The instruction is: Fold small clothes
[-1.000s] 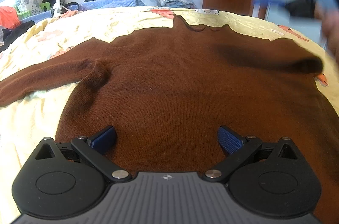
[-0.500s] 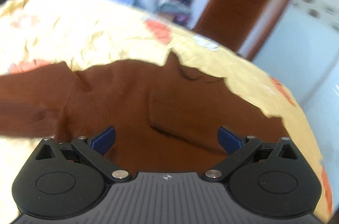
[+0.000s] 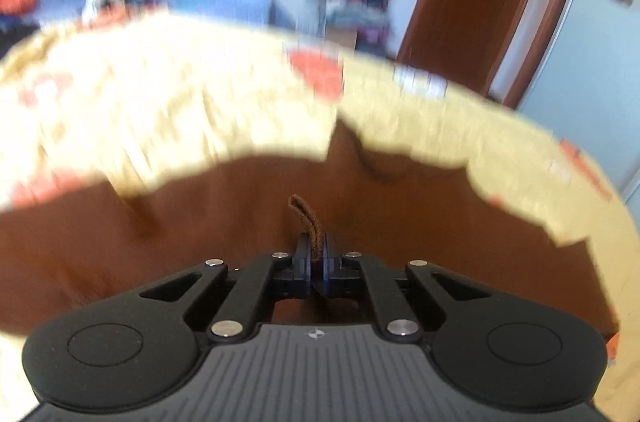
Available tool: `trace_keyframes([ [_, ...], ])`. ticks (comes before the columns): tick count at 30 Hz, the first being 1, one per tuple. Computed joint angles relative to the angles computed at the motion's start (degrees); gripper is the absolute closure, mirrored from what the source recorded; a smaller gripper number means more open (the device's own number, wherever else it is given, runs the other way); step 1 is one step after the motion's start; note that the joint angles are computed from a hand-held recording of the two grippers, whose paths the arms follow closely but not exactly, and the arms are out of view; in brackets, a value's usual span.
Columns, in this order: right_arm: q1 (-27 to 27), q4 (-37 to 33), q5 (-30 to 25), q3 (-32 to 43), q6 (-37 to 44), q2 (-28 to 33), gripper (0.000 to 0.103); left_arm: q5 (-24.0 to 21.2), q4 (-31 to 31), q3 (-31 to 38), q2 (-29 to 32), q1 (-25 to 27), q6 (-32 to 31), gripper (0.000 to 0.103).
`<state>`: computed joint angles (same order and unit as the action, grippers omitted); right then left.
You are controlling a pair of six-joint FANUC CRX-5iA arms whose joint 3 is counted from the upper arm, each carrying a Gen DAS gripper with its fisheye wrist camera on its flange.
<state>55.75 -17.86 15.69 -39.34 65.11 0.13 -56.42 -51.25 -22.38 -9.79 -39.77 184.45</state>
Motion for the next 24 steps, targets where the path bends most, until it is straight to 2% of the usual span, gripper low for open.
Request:
trace_keyframes([
  [2,0.08,-0.04,0.17,0.29,-0.03,0.42,0.011,-4.67,-3.58,-0.62,-1.96,-3.48,2.57,0.099],
  [5,0.16,0.68,0.6,0.6,-0.73,1.2,0.01,-7.52,-1.62,-2.55,-2.84,-2.02,0.34,0.099],
  [7,0.17,0.82,0.51,0.91,-0.61,1.54,0.009,-6.92,2.04,-4.61,-3.2,1.96,-0.55,0.099],
  [9,0.14,0.56,0.35,1.3,-0.09,1.9,0.009,-6.19,3.49,-6.4,-3.68,3.84,0.14,0.099],
  [11,-0.01,1.42,0.6,1.22,-0.83,2.15,0.009,-6.77,2.57,-6.7,-3.32,2.98,0.74,0.099],
  [13,-0.14,1.9,0.57,1.36,-1.04,2.43,0.008,-9.55,0.7,-5.34,-1.76,0.77,1.07,0.099],
  [17,-0.21,1.51,0.15,1.98,-0.14,2.88,0.008,-13.8,-1.32,-4.43,-2.88,-0.68,2.79,0.099],
  [19,-0.4,2.88,0.67,1.83,-1.34,3.33,0.008,-14.26,-0.92,-5.21,-4.48,0.96,1.82,0.099],
  [22,-0.37,2.97,0.75,1.78,-1.47,3.32,0.007,-12.53,0.76,-7.25,-6.52,3.15,-2.05,0.099],
  [24,-0.39,3.64,1.02,1.64,-2.08,3.45,0.006,-12.66,1.62,-7.8,-6.09,3.24,-3.78,0.099],
])
